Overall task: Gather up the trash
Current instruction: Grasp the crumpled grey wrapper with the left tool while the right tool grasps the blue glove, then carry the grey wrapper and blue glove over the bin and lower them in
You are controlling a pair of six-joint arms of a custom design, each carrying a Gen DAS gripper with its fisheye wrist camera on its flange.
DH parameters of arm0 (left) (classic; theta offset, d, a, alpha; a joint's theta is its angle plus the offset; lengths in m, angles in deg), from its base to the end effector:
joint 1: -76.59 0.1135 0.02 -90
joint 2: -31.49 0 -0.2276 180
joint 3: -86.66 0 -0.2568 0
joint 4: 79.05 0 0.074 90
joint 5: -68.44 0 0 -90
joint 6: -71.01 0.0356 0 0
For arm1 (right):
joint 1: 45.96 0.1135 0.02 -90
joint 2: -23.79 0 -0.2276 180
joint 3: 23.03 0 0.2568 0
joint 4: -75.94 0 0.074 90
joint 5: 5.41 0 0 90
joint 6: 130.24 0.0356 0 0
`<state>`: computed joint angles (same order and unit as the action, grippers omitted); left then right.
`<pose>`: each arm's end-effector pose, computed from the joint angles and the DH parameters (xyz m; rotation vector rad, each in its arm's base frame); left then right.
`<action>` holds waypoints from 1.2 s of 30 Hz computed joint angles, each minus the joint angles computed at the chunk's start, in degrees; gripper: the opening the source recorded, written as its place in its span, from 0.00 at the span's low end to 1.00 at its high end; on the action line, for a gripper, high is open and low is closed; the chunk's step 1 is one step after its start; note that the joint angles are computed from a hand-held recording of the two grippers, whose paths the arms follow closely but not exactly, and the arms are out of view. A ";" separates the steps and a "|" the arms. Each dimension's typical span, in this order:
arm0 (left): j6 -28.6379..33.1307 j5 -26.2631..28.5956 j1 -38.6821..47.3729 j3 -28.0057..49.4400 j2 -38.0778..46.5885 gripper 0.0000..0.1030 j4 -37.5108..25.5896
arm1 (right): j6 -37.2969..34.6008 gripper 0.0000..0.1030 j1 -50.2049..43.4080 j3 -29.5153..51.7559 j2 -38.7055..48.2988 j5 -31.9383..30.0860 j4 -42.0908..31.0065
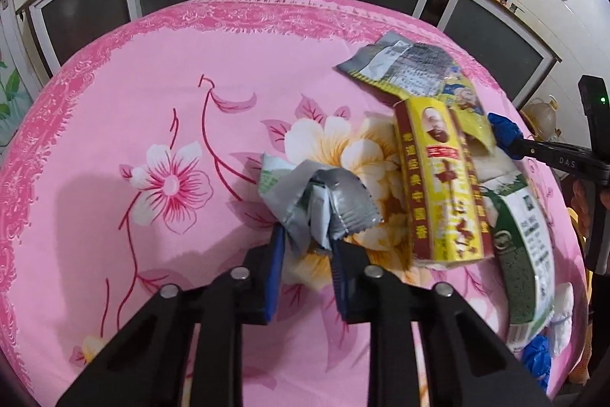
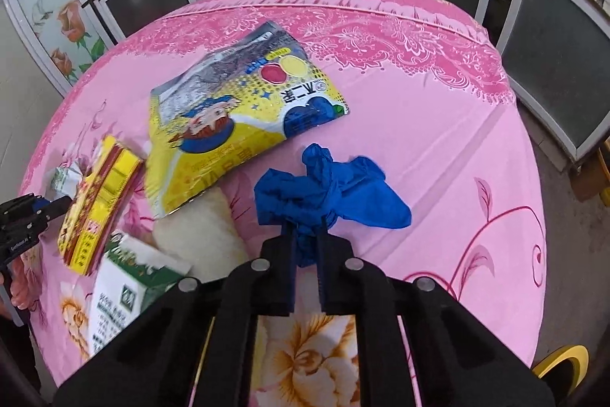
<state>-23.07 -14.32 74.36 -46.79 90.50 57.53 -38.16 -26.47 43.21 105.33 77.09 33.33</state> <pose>0.2145 -0.0128 0.1627 0.0083 2.5470 -0.2039 0.2740 0.1019 0.1783 -0.4417 2.5614 0.3072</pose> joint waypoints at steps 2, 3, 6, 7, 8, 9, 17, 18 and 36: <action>-0.18 0.78 0.04 -0.33 -3.52 0.17 -2.52 | 0.17 0.09 -0.04 -0.92 -2.43 -0.50 -0.93; -0.32 0.86 -0.07 -0.44 -5.73 0.17 -4.12 | 0.20 0.08 -0.05 -1.78 -4.67 -0.47 -1.62; -0.66 0.46 -0.49 -0.76 -12.43 0.17 -8.83 | 0.09 0.08 -0.76 -3.76 -10.59 -1.37 -4.06; -0.63 0.63 -0.35 -0.72 -14.12 0.17 -10.08 | 0.08 0.08 -1.06 -4.39 -12.77 -1.52 -5.06; -0.63 0.60 -0.21 -0.73 -16.29 0.17 -11.68 | -0.04 0.08 -1.48 -4.77 -14.25 -1.96 -5.86; -0.59 0.46 -0.08 -0.71 -18.20 0.17 -13.16 | -0.13 0.08 -2.15 -5.37 -17.01 -2.96 -7.49; -2.11 -0.21 -0.27 -1.32 -33.04 0.17 -25.62 | -1.01 0.08 -4.22 -8.02 -32.29 -4.87 -17.15; -2.45 -0.34 -0.39 -1.43 -34.52 0.17 -26.91 | -1.23 0.08 -4.71 -8.33 -34.47 -5.59 -18.90; -25.95 -18.98 -34.32 -2.03 -42.35 0.17 -35.37 | -18.37 0.08 -28.61 -14.75 -56.92 -20.07 -42.06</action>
